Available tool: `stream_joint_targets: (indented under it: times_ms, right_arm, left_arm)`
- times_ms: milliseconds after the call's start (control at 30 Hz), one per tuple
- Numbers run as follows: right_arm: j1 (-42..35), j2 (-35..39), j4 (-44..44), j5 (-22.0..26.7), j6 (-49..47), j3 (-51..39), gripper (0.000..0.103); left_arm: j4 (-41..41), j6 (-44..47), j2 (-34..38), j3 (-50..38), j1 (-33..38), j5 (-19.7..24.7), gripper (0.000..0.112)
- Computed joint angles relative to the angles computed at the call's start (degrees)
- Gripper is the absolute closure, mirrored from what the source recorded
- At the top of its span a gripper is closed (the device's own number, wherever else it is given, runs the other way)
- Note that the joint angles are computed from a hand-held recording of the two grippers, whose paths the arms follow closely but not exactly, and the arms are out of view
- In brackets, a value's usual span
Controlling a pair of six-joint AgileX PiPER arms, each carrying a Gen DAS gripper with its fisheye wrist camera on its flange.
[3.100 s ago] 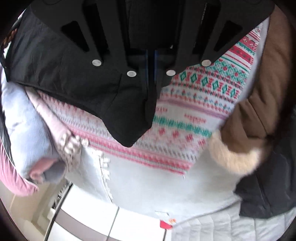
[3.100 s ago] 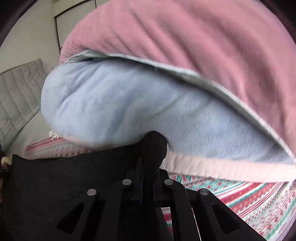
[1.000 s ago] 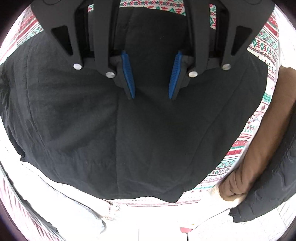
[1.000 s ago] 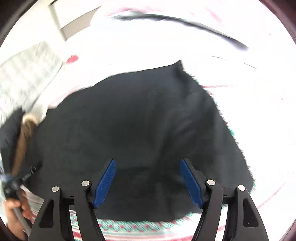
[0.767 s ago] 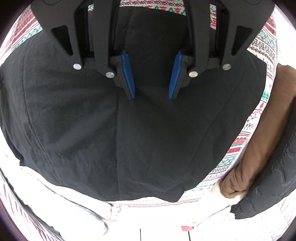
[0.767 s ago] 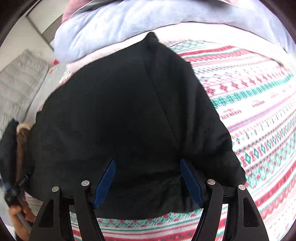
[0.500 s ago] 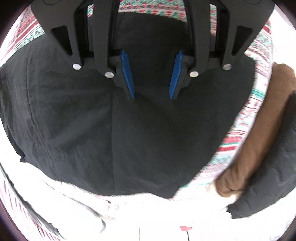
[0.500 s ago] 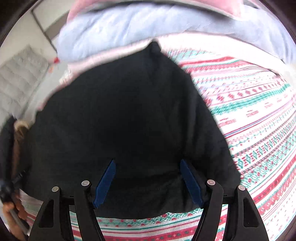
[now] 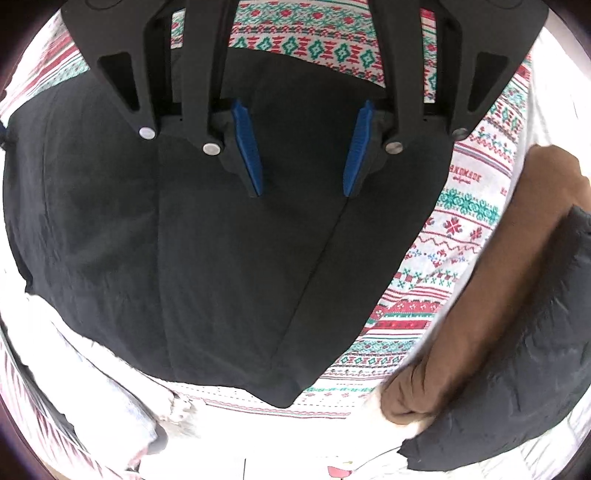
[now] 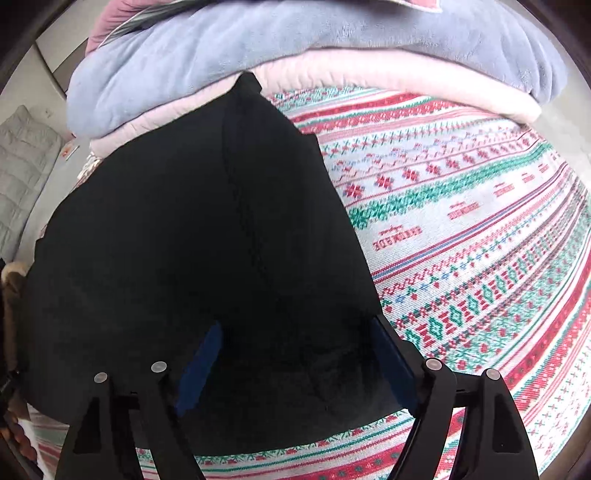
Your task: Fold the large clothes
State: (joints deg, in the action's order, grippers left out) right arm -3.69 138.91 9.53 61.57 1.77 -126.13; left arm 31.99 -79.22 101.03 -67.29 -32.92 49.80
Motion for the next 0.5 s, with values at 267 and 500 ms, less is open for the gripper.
stream_joint_targets:
  times_ms: [267, 500]
  right_arm:
    - [-1.25, -7.52, 10.93, -8.32, -5.0, 8.93, 0.021]
    - [0.34, -4.95, 9.79, -4.52, -3.58, 4.03, 0.021]
  left_arm:
    - [6.67, -2.07, -1.18, -5.43, -7.97, 5.86, 0.064]
    - [0.66, 14.96, 11.98, -24.2, -17.28, 5.19, 0.06]
